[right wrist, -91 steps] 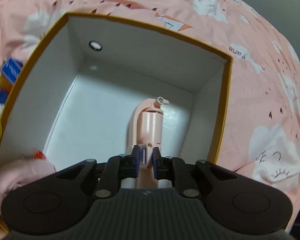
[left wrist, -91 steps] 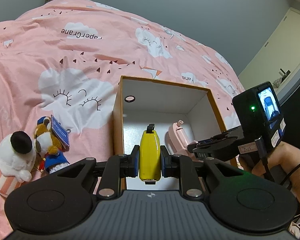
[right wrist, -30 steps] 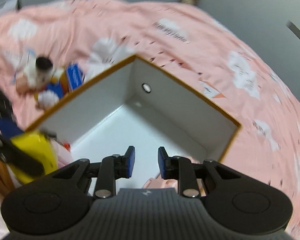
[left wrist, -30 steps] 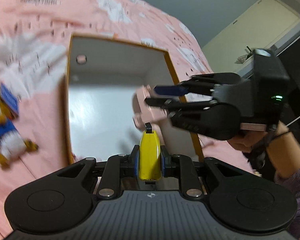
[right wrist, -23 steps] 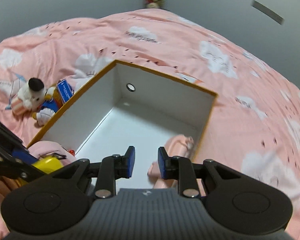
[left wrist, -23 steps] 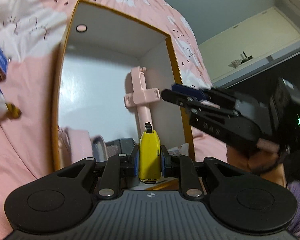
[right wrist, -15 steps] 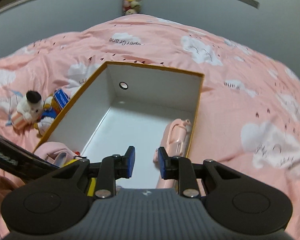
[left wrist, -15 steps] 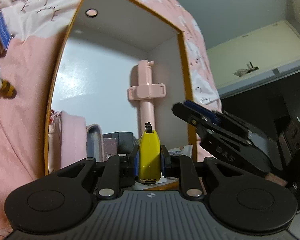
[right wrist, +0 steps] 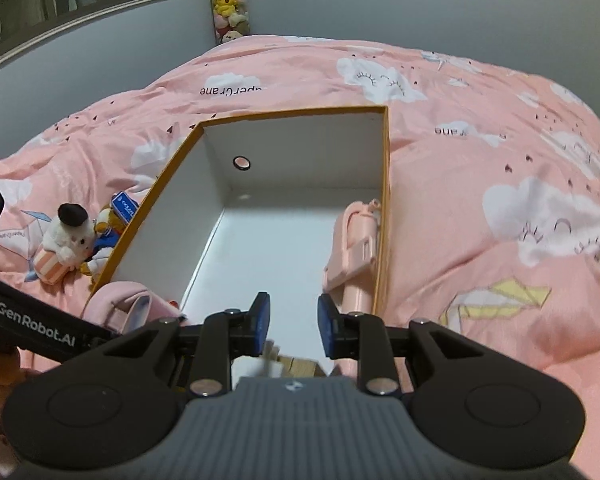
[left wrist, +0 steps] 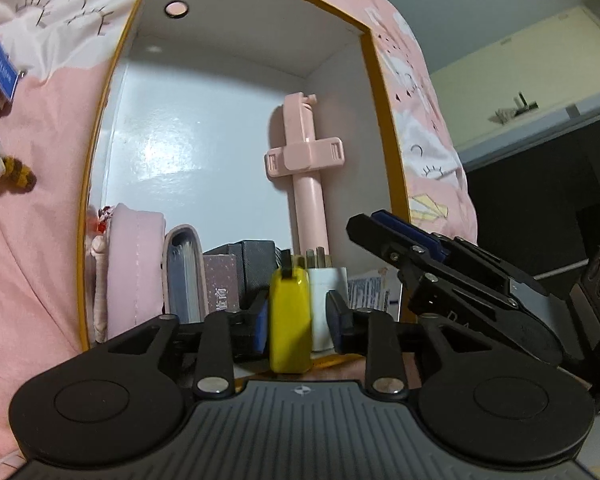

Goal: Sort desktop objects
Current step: 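Lower the yellow tape measure into the white box and open the left gripper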

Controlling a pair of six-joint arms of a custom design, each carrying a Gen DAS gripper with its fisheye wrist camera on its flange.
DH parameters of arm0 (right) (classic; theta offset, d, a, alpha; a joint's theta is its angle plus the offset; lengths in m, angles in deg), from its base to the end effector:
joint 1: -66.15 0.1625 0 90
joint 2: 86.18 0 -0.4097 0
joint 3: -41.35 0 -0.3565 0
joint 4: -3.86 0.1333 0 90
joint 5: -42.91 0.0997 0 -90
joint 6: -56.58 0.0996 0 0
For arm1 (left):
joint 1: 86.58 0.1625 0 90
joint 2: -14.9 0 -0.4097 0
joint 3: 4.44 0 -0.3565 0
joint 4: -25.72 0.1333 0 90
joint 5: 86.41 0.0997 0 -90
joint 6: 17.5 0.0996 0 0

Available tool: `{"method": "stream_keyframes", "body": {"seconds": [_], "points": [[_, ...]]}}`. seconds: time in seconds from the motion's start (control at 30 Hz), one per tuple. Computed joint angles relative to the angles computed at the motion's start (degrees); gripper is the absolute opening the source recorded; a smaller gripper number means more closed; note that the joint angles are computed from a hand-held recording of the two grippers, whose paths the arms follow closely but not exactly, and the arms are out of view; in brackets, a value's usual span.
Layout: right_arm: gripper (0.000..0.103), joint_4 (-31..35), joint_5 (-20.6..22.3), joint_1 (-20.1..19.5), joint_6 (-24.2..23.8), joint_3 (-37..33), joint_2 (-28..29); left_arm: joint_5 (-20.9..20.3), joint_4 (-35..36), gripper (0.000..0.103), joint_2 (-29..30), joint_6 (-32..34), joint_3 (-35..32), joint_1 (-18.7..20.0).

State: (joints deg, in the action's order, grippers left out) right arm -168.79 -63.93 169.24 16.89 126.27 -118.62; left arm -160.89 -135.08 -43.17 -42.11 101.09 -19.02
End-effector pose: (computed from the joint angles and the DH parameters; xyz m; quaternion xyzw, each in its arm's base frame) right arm 0.2596 -0.6552 0.0672 0.3904 -0.8725 0.2180 0.1968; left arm -0.0763 -0.6039 0.1989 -0.0457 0.9697 -0.2365 0.0412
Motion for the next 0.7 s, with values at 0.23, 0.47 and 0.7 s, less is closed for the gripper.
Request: {"method": "stream_keyframes", "body": {"seconds": [0.23,0.47,0.7], "points": [[0.028,-2.54,-1.08,-0.07,0.11,2.09,-1.00,7.54,3.40,0.045,-2.65,1.73,1.85,-3.36],[0.028,-2.79,-0.51,-0.18,0.86,2.58,-1.37,11.65,4.53,0.036,-4.41,2.41,3.77,-5.35],[0.028,-4.01,-0.57,-0.13,0.60,3.32,-1.78,9.96,5.76,0.018,-2.88,2.85,2.36,-4.47]]}}
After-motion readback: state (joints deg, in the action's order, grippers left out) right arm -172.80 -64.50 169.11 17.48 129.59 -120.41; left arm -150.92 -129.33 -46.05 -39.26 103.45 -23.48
